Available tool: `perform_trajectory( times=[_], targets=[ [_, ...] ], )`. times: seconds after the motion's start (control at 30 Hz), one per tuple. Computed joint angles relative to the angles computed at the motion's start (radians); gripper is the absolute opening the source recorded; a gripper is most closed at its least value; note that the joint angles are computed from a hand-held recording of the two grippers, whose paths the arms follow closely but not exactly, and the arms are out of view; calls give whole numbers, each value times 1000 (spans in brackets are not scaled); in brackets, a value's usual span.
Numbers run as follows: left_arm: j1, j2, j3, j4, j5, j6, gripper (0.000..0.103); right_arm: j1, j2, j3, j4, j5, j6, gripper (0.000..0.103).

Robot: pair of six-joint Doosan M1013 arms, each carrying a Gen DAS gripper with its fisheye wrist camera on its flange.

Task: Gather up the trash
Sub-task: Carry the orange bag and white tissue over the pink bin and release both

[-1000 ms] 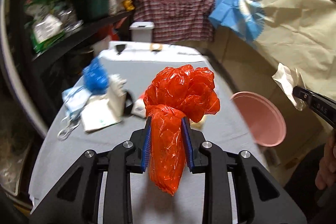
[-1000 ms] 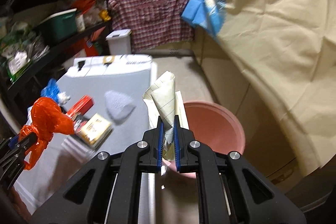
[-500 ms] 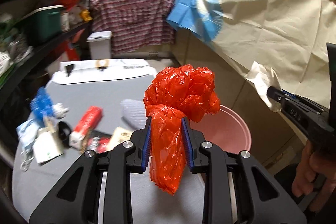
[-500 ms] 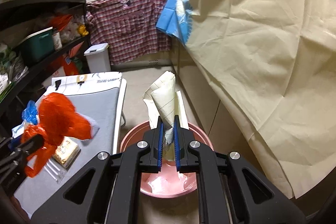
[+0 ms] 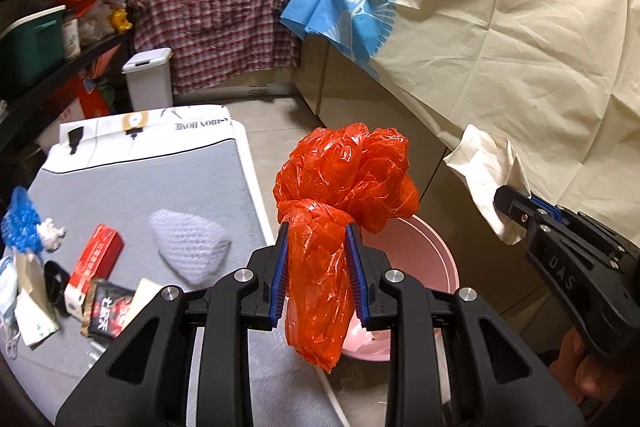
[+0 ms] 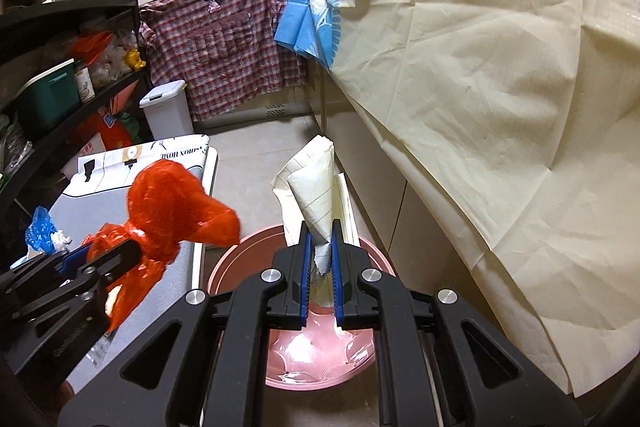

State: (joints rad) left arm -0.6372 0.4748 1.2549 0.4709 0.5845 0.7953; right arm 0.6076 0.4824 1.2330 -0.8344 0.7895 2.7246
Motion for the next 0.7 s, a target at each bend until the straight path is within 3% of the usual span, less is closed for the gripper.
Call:
perform_trajectory(
  times=[0.53,0.63,0.7],
  targets=[
    [4,36,-47,-72,16,88,27,-6,4,-1,3,3,5,9],
    [6,40,-49,-93,12,115,31,-10,8,-7,18,8,-2,17],
    [5,46,-59,-101,25,136,39,-11,13,-15,33,16,-15,38]
  ],
)
